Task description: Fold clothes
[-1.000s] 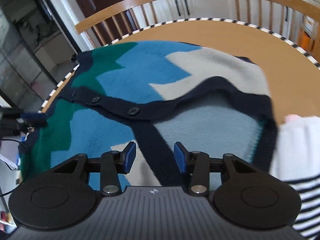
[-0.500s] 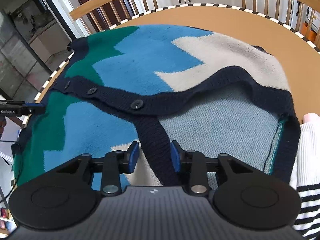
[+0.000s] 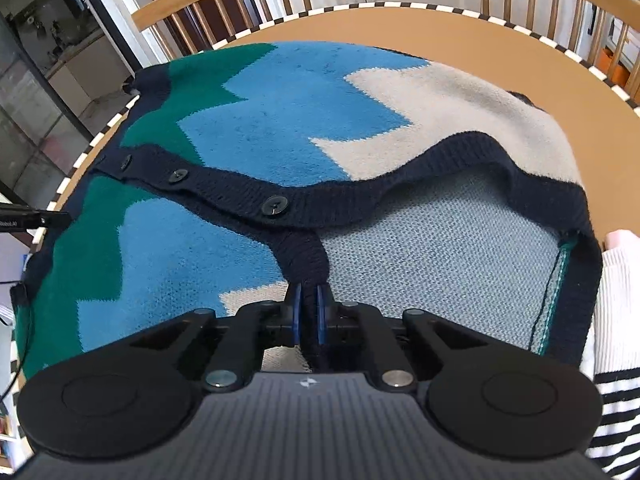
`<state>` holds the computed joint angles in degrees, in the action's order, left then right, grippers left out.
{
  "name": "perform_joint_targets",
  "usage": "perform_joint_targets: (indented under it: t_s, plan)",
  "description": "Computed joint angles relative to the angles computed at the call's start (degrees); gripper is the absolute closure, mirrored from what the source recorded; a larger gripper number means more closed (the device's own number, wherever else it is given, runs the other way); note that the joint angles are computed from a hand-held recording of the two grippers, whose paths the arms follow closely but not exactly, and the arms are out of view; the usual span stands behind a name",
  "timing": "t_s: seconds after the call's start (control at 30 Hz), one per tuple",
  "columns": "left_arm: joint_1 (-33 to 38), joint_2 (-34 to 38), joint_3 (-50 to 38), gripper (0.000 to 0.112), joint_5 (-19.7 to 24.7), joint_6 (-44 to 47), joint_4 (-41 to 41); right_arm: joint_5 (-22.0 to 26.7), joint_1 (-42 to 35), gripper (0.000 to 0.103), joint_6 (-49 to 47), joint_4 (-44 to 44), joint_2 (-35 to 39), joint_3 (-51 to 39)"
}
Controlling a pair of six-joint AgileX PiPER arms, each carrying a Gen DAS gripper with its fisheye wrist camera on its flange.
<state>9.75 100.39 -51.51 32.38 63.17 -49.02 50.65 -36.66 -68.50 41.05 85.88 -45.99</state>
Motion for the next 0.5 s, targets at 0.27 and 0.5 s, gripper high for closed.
perform_joint_targets:
  t_s: [0.27,0.5]
  plan:
    - [1.6,1.1,-2.6,0.085,-1.3,8.1,-8.4,-0.1,0.3,0.096,1.1,-0.5,-0.2,0.0]
    - [0.6,9.5,-10.9,0.066,1.0,12.3,-11.5,-1.1,0.7,0.095,1.6,-0.1,-0.8,0.7]
